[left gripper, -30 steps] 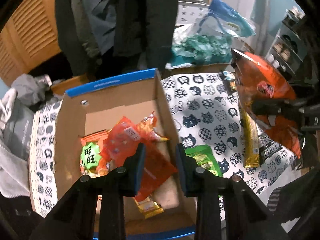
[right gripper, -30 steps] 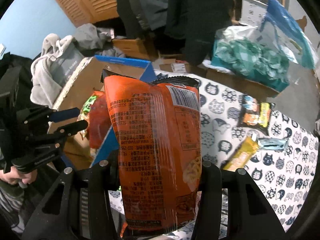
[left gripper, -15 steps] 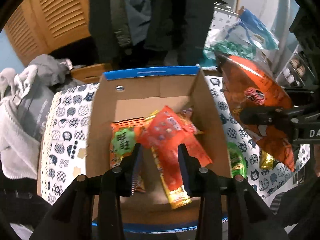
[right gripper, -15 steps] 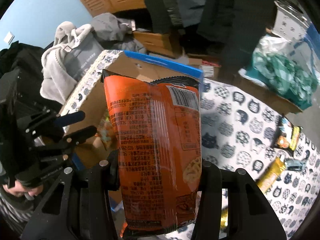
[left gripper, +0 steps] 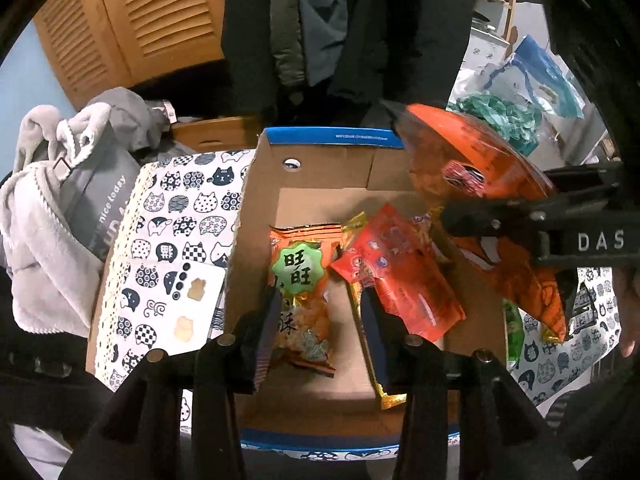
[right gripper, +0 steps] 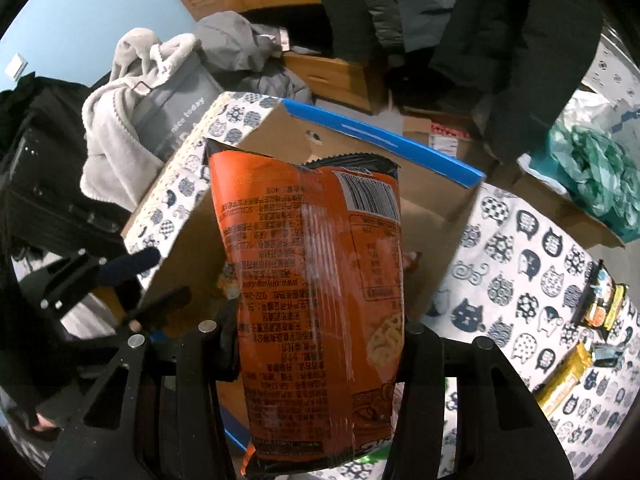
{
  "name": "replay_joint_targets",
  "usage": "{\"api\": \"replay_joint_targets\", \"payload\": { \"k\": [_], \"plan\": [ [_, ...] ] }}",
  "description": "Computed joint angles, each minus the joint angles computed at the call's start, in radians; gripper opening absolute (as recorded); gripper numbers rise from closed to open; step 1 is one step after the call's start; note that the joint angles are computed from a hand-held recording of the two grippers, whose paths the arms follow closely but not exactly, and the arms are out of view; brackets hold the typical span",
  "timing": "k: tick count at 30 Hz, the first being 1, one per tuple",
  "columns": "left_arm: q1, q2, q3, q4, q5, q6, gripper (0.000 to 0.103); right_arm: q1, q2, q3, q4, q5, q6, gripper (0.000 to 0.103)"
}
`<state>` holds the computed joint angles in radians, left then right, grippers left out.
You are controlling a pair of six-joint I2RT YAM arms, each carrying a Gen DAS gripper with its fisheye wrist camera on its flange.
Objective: Organize snacks
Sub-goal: 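Open both tools to drop the green and orange bags into the box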
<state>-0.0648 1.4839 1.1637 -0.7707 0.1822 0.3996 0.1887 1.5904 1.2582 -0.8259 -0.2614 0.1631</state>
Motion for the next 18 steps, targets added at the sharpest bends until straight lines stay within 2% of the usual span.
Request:
{"api": "replay_joint_targets", "payload": {
  "k": [1, 5, 10, 18],
  "plan": [
    [0.002, -0.003, -0.005, 0.004, -0.002, 0.004, 0.051, 0.007, 0.004, 0.008, 0.003, 0.002, 0.007, 0.050],
    [-0.001, -0.012, -0.020, 0.015, -0.009, 0.007, 0.059, 0.023, -0.008, 0.018, 0.002, 0.025, 0.004, 0.065],
    [-0.019, -0.016, -0.024, 0.015, -0.017, -0.001, 0.071, -0.007, -0.050, 0.005, -0.012, 0.024, -0.010, 0.071],
    [-0.064, -0.024, -0.017, -0.033, 0.038, -0.031, 0.077, -0.107, -0.175, -0.074, -0.068, 0.053, -0.118, 0.076]
  ]
}}
